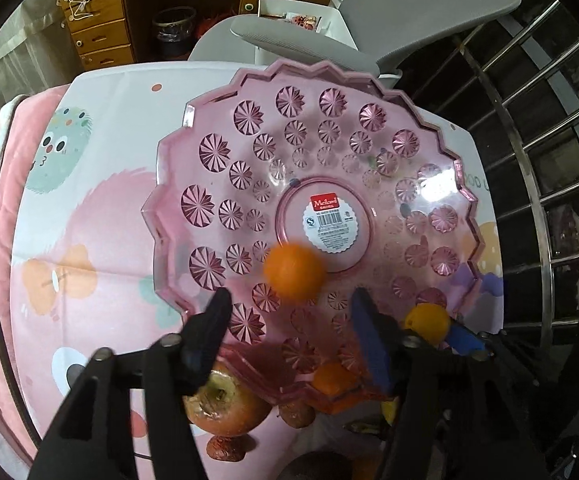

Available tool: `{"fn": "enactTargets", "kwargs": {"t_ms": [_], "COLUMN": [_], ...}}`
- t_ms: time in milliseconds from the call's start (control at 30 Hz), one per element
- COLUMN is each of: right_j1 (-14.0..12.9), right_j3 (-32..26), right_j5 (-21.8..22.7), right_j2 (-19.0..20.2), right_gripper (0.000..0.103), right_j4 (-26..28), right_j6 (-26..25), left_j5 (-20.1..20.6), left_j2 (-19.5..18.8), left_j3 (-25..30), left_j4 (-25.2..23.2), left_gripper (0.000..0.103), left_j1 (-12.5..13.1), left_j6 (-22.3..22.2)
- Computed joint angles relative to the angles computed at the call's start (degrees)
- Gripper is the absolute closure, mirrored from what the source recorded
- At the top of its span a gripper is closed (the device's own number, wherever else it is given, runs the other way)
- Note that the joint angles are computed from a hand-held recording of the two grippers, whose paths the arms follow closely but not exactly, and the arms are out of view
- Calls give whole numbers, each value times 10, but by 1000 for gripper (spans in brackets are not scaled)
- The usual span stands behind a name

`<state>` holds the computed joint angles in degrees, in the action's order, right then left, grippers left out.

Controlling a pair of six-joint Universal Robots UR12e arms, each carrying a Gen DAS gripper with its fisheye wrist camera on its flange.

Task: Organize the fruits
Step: 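Carry both fruits over the pink glass bowl and open both tools, then withdraw both open tools from the bowl back over the table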

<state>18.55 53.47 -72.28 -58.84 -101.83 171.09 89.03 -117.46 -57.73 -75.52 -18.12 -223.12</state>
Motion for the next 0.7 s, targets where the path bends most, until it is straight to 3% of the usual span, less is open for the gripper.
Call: {"fn": "enactTargets", "kwargs": {"t_ms": [100, 233, 467, 700], "right_j1": [-2, -6, -7, -12], "right_j3": [-1, 3, 13, 51], "right_j5": [7, 16, 18, 21], "right_j2": [0, -5, -19, -54], "right_gripper": [66, 50, 50, 50], "right_j4": [0, -10, -15, -38], "right_j6": [3, 5, 31, 93], "left_j5": [5, 20, 41, 45], "left_j2": [2, 8, 30, 73], "left_j3": [3, 4, -9, -57], "left_j4": [-4, -12, -13, 10], "left_gripper": [40, 40, 39, 39], "left_j1": [-2, -5, -8, -13], "left_j6": [-6, -11, -23, -16]}}
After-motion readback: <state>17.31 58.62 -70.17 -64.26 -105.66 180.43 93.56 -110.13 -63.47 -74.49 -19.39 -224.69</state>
